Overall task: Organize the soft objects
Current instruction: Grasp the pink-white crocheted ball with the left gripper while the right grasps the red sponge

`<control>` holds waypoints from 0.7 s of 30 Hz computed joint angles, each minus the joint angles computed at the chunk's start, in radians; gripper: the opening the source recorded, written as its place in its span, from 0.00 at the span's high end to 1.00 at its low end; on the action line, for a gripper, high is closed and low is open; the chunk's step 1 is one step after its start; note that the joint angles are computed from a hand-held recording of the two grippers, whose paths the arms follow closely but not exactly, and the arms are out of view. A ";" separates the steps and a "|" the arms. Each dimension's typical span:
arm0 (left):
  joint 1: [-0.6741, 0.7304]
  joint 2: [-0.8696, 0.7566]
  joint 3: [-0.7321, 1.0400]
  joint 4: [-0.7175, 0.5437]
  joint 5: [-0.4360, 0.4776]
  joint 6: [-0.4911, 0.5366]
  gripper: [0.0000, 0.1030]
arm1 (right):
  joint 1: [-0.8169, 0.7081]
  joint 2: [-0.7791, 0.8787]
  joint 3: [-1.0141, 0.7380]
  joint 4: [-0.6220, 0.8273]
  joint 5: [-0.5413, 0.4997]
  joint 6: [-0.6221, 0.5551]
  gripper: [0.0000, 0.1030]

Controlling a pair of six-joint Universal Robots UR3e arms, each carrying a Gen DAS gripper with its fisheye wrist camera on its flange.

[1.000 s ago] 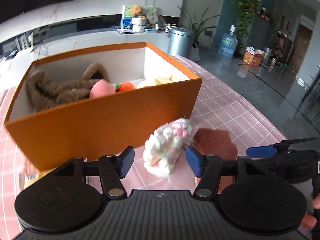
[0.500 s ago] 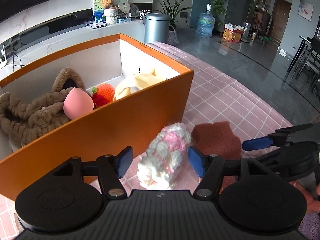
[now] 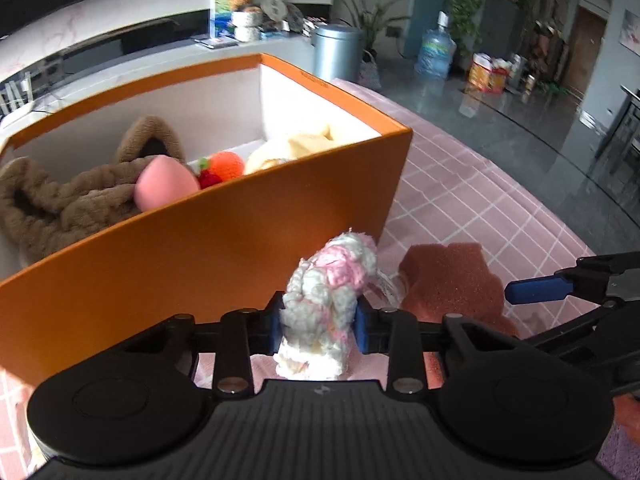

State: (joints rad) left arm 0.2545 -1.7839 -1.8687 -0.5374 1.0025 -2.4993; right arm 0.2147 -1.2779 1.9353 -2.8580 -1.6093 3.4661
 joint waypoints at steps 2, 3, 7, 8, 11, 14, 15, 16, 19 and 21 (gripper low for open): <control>0.026 0.046 -0.049 0.027 -0.015 -0.016 0.65 | 0.011 0.013 -0.023 0.012 -0.016 0.010 0.13; 0.039 0.069 -0.071 0.037 -0.022 -0.027 0.65 | 0.015 0.023 -0.039 0.023 -0.021 0.014 0.12; 0.088 0.141 -0.124 0.020 -0.046 -0.041 0.65 | 0.031 0.072 -0.099 0.046 -0.047 0.046 0.11; 0.096 0.154 -0.133 0.010 -0.049 -0.038 0.65 | 0.034 0.083 -0.112 0.054 -0.052 0.052 0.13; 0.112 0.183 -0.160 0.002 -0.052 -0.030 0.65 | 0.040 0.108 -0.134 0.064 -0.063 0.065 0.20; 0.121 0.189 -0.174 0.002 -0.052 -0.042 0.64 | 0.054 0.122 -0.127 0.030 -0.089 0.058 0.26; 0.124 0.189 -0.175 -0.001 -0.050 -0.043 0.64 | 0.058 0.123 -0.124 0.023 -0.097 0.054 0.28; 0.126 0.192 -0.179 0.000 -0.047 -0.045 0.64 | 0.061 0.125 -0.122 0.015 -0.102 0.047 0.29; 0.137 0.211 -0.201 0.010 -0.051 -0.051 0.64 | 0.062 0.123 -0.107 -0.011 -0.104 0.035 0.34; 0.149 0.237 -0.217 0.008 -0.061 -0.051 0.64 | 0.063 0.110 -0.091 -0.032 -0.103 0.031 0.37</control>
State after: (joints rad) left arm 0.4039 -1.5472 -2.0858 -0.5298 0.9420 -2.5506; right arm 0.2772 -1.1681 1.8439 -2.8902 -1.7119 3.4968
